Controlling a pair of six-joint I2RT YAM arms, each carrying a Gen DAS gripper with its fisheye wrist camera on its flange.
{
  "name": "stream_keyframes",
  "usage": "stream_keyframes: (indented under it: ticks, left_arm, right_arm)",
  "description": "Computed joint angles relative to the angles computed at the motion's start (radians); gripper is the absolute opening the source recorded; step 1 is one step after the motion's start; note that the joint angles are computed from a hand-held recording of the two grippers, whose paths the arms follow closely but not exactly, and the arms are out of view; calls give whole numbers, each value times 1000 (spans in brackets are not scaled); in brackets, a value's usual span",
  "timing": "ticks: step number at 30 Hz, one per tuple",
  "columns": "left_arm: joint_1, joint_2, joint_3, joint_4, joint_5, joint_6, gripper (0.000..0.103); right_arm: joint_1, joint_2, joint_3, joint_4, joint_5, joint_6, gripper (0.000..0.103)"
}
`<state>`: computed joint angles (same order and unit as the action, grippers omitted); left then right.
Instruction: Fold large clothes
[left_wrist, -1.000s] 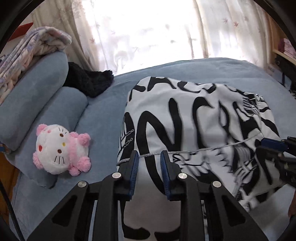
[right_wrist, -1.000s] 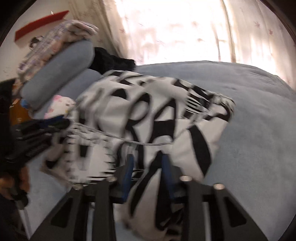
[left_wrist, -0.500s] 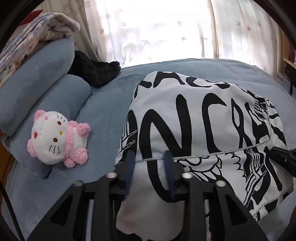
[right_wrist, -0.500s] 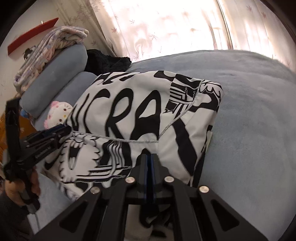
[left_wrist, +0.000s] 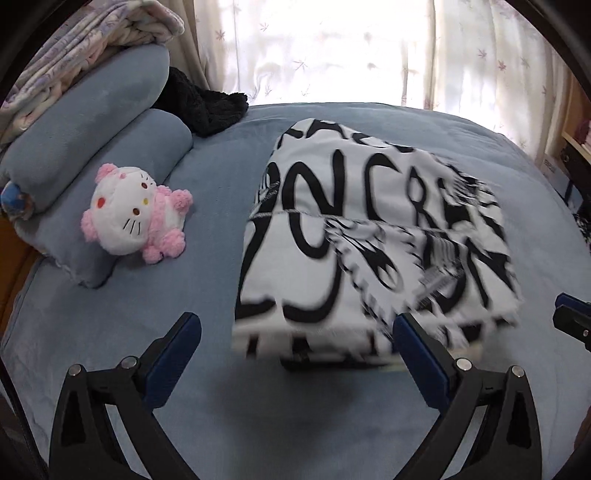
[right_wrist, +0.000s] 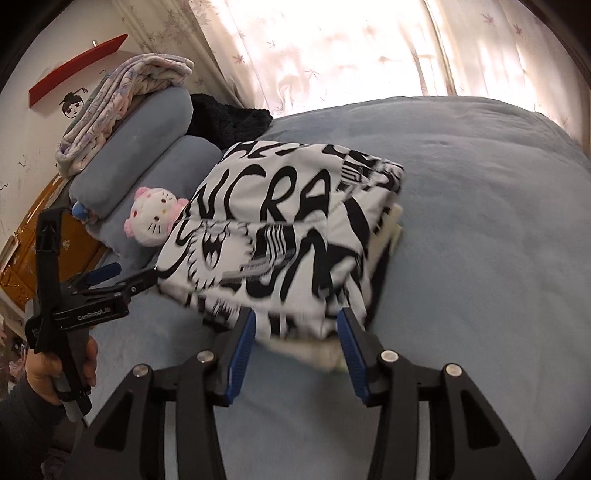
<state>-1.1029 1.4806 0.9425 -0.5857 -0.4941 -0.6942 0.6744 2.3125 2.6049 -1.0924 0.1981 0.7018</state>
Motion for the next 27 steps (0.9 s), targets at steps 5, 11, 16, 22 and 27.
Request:
stream_keyframes:
  ticks: [5, 11, 16, 22, 27]
  left_arm:
    - [-209, -97, 47, -222, -56, -173, 103]
    - [-537, -71, 204, -511, -160, -470, 103]
    - [-792, 39, 345, -687, -231, -771, 103]
    - [-1052, 282, 531, -867, -295, -1163, 103]
    - [-1159, 499, 701, -960, -252, -1322, 103]
  right_arm:
    - [63, -183, -181, -67, 58, 58, 46]
    - [192, -390, -373, -137, 165, 134, 46]
    - [341, -544, -555, -153, 272, 265, 47]
    - [545, -611, -696, -287, 429, 550, 63]
    - [691, -648, -831, -338, 463, 789, 63]
